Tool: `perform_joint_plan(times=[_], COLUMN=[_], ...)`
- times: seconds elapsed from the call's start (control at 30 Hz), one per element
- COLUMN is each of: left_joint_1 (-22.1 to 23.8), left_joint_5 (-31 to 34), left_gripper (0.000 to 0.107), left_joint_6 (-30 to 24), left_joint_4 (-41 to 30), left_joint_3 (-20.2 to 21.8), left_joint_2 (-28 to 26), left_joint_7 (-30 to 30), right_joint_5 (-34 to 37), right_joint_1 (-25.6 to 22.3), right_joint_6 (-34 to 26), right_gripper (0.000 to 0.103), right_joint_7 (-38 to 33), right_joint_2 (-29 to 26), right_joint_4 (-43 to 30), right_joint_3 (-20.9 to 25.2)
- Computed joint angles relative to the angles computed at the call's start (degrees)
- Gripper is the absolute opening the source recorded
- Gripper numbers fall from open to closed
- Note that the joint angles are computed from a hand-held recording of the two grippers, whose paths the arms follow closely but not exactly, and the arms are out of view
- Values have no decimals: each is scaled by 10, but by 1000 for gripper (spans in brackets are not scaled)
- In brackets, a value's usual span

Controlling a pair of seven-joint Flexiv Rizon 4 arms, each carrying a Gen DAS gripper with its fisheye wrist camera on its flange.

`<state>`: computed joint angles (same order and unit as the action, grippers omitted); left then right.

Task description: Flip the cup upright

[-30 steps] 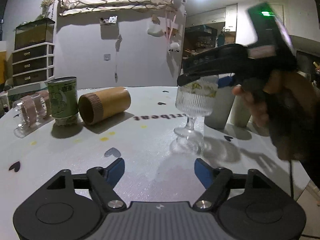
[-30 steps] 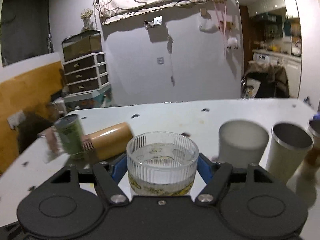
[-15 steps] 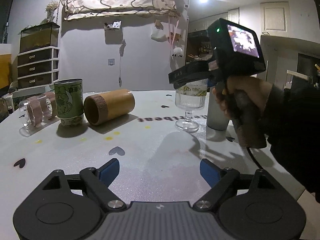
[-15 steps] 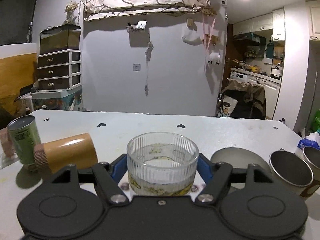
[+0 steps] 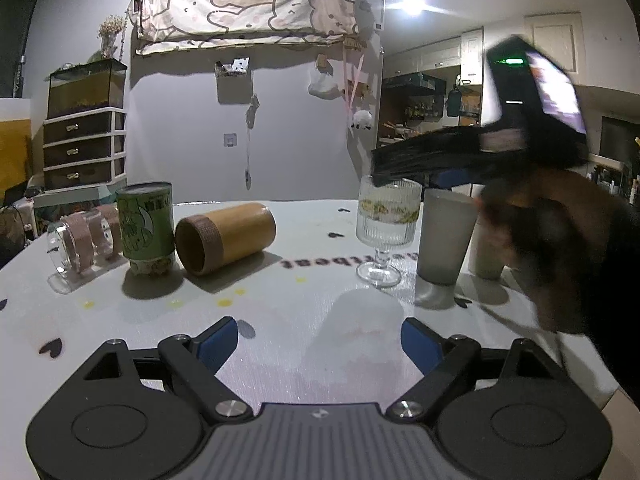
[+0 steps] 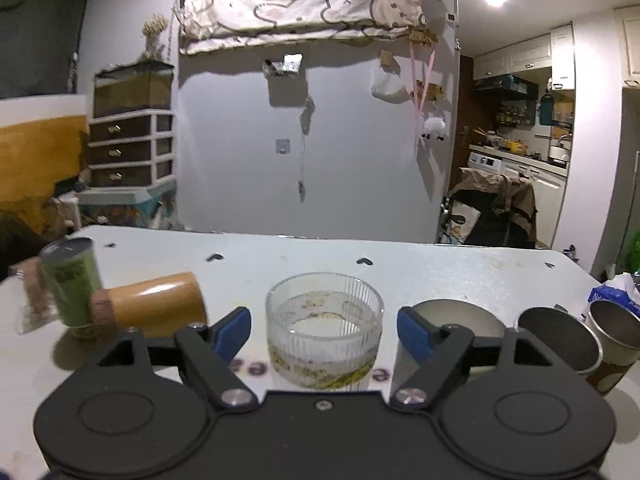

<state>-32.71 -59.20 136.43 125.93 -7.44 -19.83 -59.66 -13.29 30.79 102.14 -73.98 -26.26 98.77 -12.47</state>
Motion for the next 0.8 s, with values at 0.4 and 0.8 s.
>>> perform_joint_plan(times=[0.4,0.8], left_joint_1=[-21,-40], left_joint_5=[-69,-96], left_gripper=[93,102], left_joint_6=[41,76], left_joint_4=[-29,-35], left_joint_3=[-21,-41], left_joint_2=[4,2], left_joint_7=[47,49], right_joint_5=[-50,-25], right_joint_1=[-227,-242], right_joint_6=[117,225], right_gripper=[83,93], right_joint_7=[-29,-49], right_joint_2=[97,154], right_joint_4=[149,280], right_joint_3=[213,182])
